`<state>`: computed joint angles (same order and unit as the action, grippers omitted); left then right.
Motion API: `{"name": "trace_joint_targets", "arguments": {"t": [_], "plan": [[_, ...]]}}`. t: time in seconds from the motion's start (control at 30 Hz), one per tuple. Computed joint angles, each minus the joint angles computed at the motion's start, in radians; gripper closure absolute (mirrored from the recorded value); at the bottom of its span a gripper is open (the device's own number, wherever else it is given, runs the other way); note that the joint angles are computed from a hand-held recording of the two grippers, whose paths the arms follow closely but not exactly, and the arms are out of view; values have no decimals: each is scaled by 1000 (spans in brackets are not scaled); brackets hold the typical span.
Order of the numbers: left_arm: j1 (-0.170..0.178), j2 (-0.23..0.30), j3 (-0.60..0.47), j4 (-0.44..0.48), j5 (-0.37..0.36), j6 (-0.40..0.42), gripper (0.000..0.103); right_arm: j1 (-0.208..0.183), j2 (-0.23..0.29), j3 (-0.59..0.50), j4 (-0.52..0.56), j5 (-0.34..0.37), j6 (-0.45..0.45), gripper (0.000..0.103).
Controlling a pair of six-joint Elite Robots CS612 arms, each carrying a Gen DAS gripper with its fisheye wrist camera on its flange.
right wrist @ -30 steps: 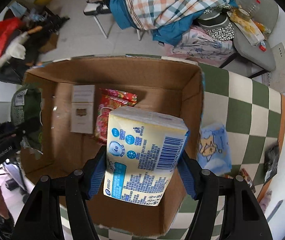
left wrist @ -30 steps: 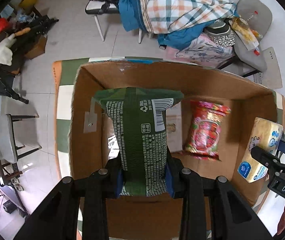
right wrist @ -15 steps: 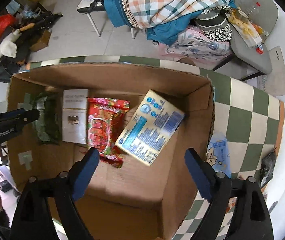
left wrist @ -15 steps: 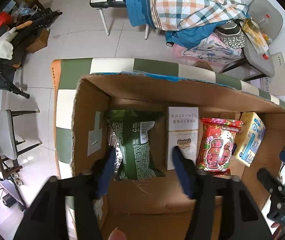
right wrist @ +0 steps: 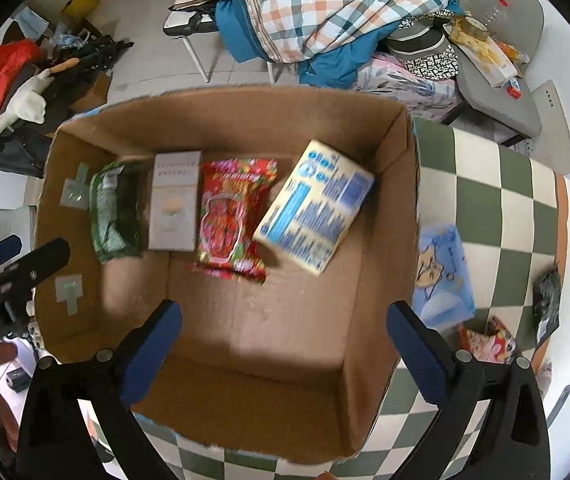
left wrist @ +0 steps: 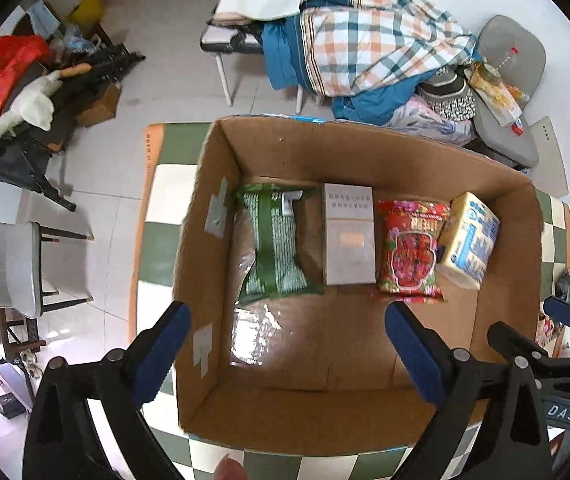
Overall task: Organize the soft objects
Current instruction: 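Carry the green bag and milk carton into the cardboard box and release both, then grasp the panda snack bag with the left tool while the right tool grasps the lilac cloth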
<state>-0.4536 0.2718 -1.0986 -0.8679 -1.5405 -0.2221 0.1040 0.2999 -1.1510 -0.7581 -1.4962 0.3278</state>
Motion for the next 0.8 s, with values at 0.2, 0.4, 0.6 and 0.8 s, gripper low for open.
{"name": "trace_joint_targets", "arguments": {"t": [0.2,0.4,0.6,0.8], "plan": [[-9,33,-124,28,6,-25,4,17,24,-94,24,-28,19,0],[-25,55,-238,45,31,-34,4,31,37,-196,38,-47,25,0],[-35,67,-327,89,33,-43,4,45,46,-297,46,-58,29,0],[-46,68,-393,131,41,-54,4,53,51,-381,67,-44,40,0]]}}
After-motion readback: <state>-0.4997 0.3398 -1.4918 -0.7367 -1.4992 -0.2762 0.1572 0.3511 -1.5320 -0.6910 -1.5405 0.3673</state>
